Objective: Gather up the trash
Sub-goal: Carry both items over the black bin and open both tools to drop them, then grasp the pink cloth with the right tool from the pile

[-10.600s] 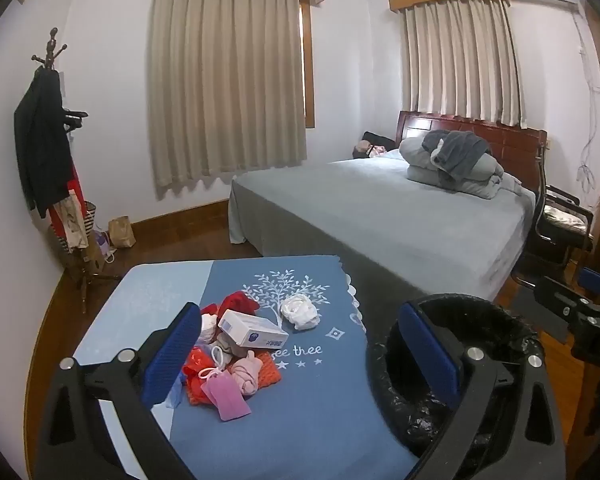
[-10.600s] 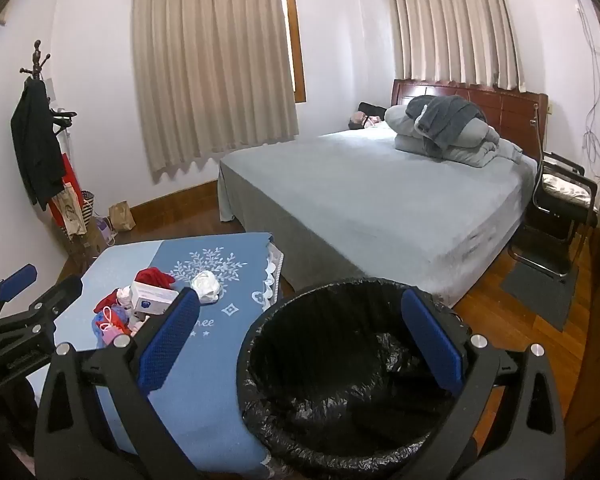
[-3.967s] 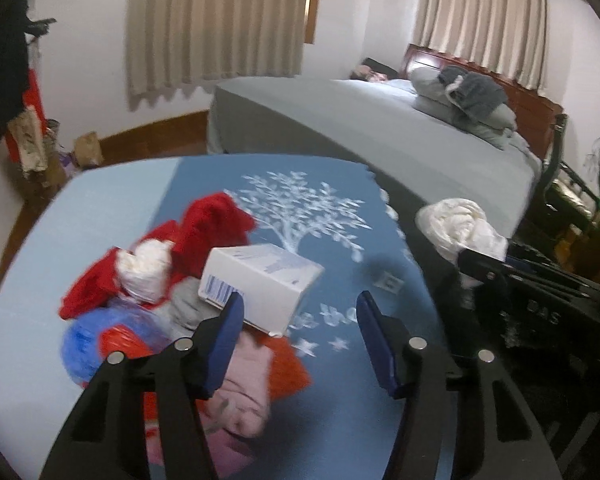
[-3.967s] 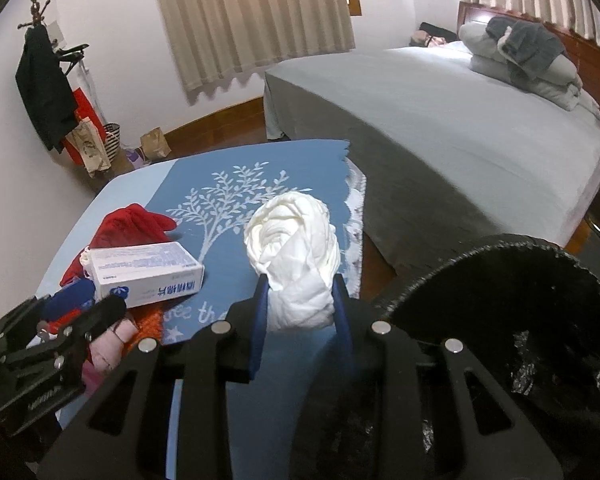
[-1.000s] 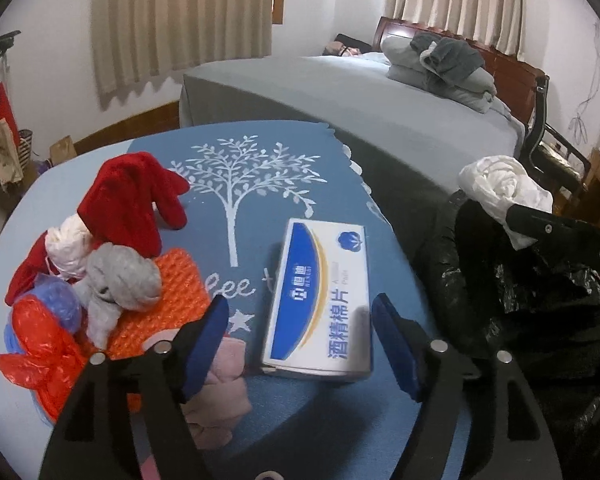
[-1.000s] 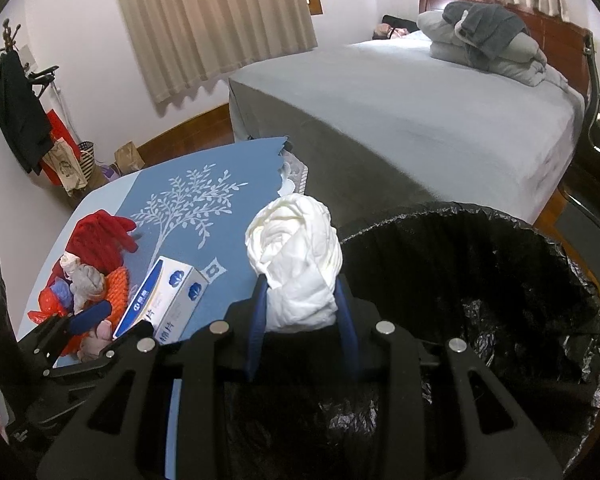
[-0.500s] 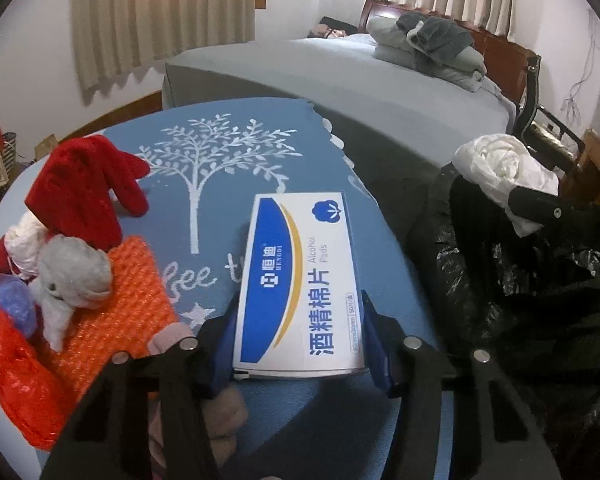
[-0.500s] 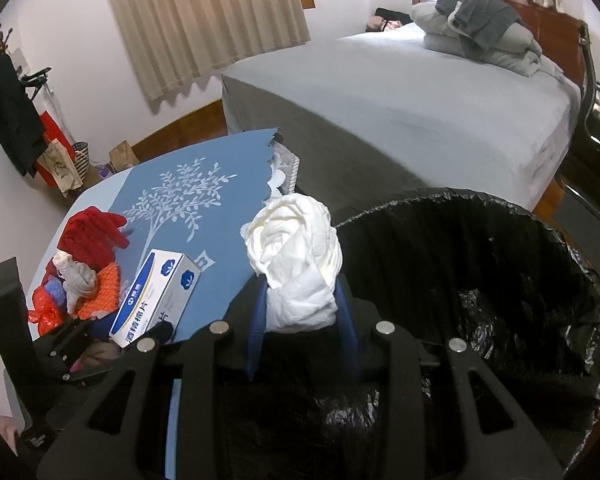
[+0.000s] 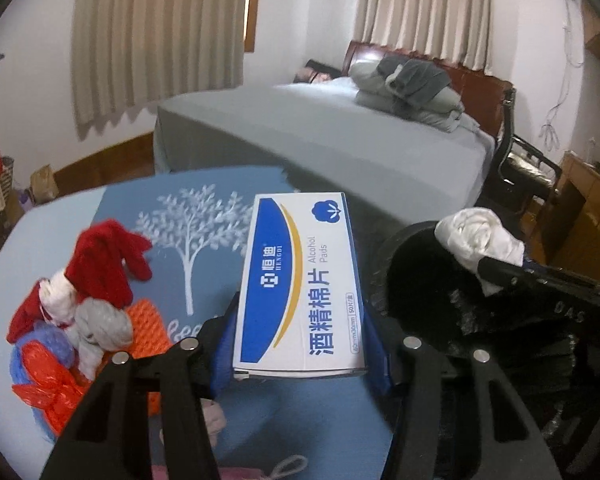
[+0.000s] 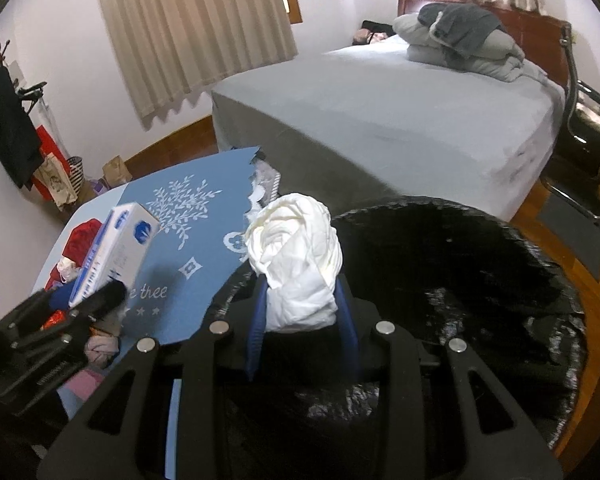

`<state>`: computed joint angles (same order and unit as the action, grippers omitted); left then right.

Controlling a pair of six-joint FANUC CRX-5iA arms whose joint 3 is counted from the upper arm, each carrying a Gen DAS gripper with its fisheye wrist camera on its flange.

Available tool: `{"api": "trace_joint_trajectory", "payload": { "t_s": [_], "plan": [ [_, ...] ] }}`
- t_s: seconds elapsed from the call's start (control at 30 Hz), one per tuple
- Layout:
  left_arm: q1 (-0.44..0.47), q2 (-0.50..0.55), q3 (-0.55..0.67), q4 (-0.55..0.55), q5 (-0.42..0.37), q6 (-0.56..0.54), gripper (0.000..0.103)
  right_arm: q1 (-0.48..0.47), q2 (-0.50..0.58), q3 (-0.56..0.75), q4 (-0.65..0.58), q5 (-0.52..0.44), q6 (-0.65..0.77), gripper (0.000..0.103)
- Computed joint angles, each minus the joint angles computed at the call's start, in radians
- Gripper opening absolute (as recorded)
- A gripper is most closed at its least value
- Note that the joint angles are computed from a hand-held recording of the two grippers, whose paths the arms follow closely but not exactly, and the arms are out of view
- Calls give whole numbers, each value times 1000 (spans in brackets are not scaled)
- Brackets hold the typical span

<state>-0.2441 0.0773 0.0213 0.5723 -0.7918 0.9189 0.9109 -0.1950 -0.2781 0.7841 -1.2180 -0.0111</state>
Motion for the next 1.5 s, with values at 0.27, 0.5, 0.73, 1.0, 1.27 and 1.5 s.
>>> {"api": "trace_joint_trajectory", "payload": {
  "t_s": [0.27, 0.5, 0.73, 1.0, 1.27, 1.5],
  "plan": [
    [-37, -20, -19, 25, -2, -40, 54, 50, -53, -36, 7, -87, -45, 33],
    [-78, -29, -35, 91, -30, -113, 54, 96, -105, -68, 23, -176, -101, 33],
    [-128, -18, -32, 126, -58, -164, 54, 132, -151, -96, 41, -258, -146, 33],
    [-164, 2, -19, 141, -77, -167, 54, 163, -195, -131, 50, -327, -193, 33],
    [-153, 1, -22, 169, -110, -195, 72, 196, -201, -138, 53, -386, -243, 59],
    [-69, -98, -111, 161, 10, -191, 83, 186, -162, -120, 118, -323, -220, 91]
  ]
}}
